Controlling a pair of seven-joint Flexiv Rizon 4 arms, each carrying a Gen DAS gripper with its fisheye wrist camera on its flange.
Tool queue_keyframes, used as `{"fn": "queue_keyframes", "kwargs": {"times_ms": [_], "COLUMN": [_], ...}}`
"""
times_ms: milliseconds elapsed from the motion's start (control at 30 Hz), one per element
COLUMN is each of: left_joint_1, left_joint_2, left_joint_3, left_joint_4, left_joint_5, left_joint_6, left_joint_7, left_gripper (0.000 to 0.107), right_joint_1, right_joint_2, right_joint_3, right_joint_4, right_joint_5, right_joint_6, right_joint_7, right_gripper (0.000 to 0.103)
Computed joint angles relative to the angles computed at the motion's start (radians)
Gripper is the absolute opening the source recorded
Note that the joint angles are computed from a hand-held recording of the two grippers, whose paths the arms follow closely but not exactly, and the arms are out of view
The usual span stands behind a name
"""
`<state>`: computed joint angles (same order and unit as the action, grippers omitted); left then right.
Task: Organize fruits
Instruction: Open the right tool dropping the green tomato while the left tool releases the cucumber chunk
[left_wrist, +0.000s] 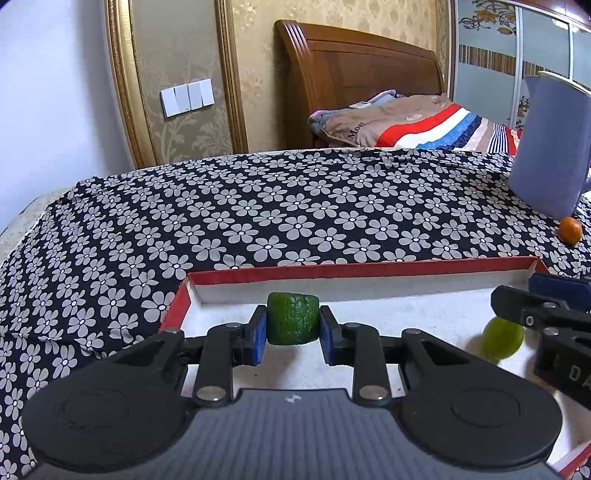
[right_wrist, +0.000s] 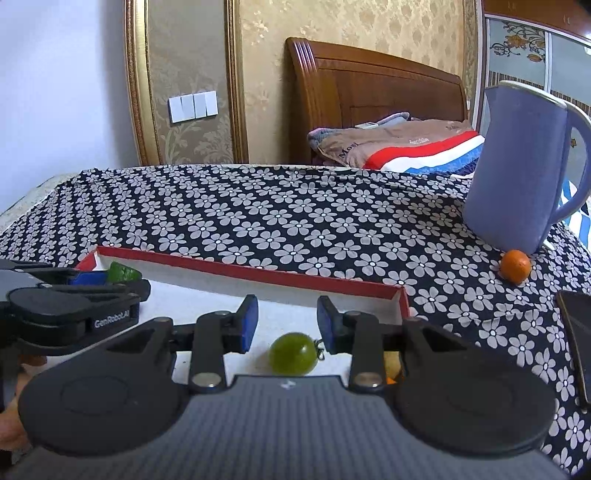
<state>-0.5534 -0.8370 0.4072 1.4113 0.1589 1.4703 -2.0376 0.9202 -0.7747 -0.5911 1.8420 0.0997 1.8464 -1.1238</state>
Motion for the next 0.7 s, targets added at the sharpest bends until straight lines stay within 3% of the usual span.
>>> {"fn": "queue_keyframes", "kwargs": {"times_ms": [367, 700], "left_joint_1": [0.008, 0.004], "left_joint_2": [-0.013, -0.021], "left_joint_3": [-0.007, 0.006], "left_joint_4": [-0.022, -0.040], "left_joint_5": [0.007, 0.029], "left_joint_6": [-0.022, -0.040], "left_joint_7": [-0.001, -0.034], "left_gripper": [0.028, 0.028], "right_joint_1": [0.070, 0.042], "right_joint_2": [0.020, 0.036], "right_joint_3": [-0.043, 0.004], "right_joint_4": [0.064, 0.083], "right_joint_5": [0.070, 0.100], "right_joint_6": [0.052, 0.064], "right_joint_7": [-0.058, -0.086], "right_gripper": [0.036, 0.041]}}
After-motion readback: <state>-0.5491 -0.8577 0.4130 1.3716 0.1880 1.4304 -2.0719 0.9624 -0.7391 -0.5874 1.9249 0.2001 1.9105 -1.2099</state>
